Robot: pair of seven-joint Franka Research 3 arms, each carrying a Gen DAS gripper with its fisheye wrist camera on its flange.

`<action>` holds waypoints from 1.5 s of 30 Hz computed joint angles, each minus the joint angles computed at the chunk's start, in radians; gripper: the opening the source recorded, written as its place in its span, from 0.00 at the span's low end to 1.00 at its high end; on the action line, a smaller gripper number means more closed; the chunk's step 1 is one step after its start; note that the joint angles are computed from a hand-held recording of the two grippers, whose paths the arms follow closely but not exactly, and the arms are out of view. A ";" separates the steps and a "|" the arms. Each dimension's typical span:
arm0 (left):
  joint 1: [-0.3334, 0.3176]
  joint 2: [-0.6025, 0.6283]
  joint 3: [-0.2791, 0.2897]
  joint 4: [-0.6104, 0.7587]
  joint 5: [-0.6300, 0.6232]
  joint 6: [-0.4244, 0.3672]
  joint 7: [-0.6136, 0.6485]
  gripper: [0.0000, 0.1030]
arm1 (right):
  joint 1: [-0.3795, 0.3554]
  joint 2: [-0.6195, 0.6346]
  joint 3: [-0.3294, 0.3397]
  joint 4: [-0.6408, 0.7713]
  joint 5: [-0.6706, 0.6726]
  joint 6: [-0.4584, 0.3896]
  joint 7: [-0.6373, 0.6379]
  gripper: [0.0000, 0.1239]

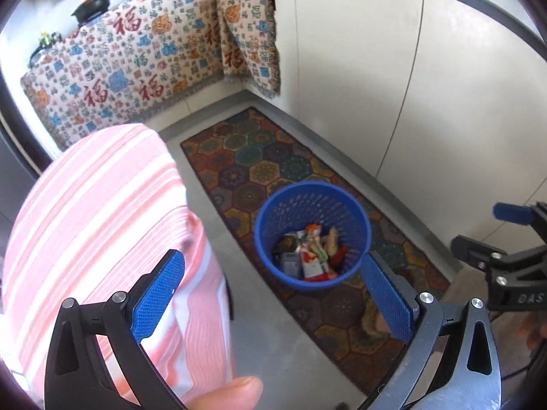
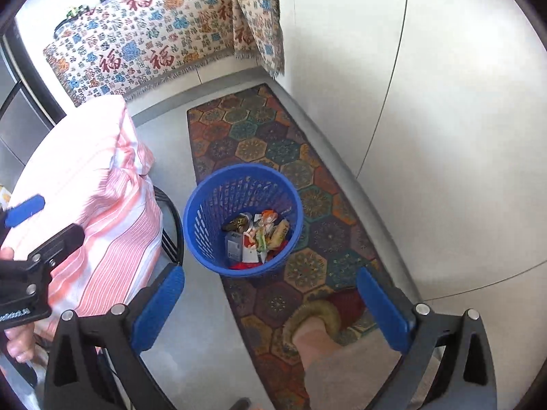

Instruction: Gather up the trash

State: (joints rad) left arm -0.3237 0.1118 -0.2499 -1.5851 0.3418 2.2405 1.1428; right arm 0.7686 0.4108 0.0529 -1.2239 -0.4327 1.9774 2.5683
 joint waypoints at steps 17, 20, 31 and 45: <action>0.030 -0.027 0.002 0.005 -0.141 -0.039 0.012 0.99 | 0.042 -0.058 0.031 -0.025 -0.087 -0.005 0.093 0.83; 0.028 -0.024 0.001 0.008 -0.137 -0.043 0.008 0.99 | 0.052 -0.049 0.029 -0.006 -0.093 -0.017 0.094 0.83; 0.029 -0.017 0.003 0.019 -0.135 -0.060 0.008 0.99 | 0.064 -0.032 0.022 0.019 -0.088 -0.029 0.087 0.83; 0.028 -0.013 0.001 0.025 -0.142 -0.070 0.021 0.99 | 0.071 -0.023 0.014 0.030 -0.082 -0.029 0.082 0.83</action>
